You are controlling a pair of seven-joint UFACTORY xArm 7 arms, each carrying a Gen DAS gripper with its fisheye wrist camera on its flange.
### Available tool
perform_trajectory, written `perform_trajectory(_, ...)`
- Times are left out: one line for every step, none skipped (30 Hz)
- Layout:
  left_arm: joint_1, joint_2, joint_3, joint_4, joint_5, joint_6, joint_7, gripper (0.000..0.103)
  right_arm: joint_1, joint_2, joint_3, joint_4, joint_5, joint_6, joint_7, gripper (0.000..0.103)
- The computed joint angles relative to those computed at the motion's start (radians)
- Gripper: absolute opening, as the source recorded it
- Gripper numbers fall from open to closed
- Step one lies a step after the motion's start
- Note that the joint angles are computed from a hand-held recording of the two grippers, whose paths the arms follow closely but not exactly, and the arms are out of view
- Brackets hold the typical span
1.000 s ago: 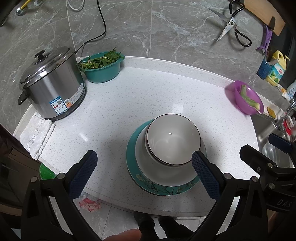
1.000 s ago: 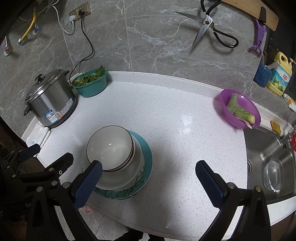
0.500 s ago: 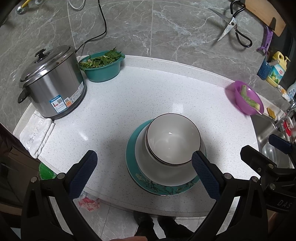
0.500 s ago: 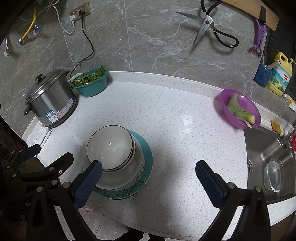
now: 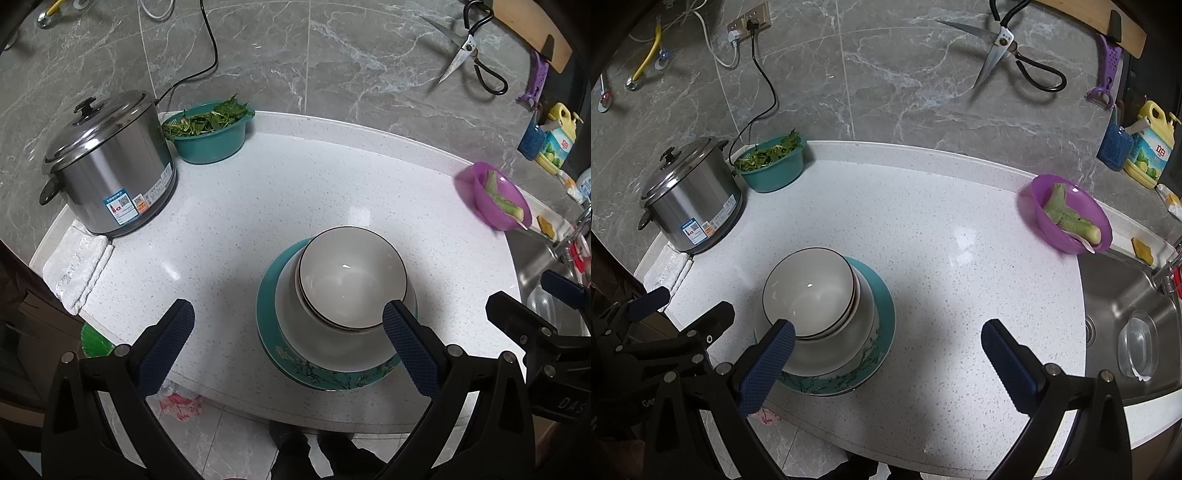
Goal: Organize plates and bowls
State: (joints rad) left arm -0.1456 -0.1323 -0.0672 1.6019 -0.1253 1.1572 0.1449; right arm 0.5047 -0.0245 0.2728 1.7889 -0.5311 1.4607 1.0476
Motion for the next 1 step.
perform_trajectory(0.000,0.000,0.001,-0.001,-0.002,0.000,0.002,0.103,0.000,-0.001,0.000,-0.004,0.001,-0.001,0.002,0.103)
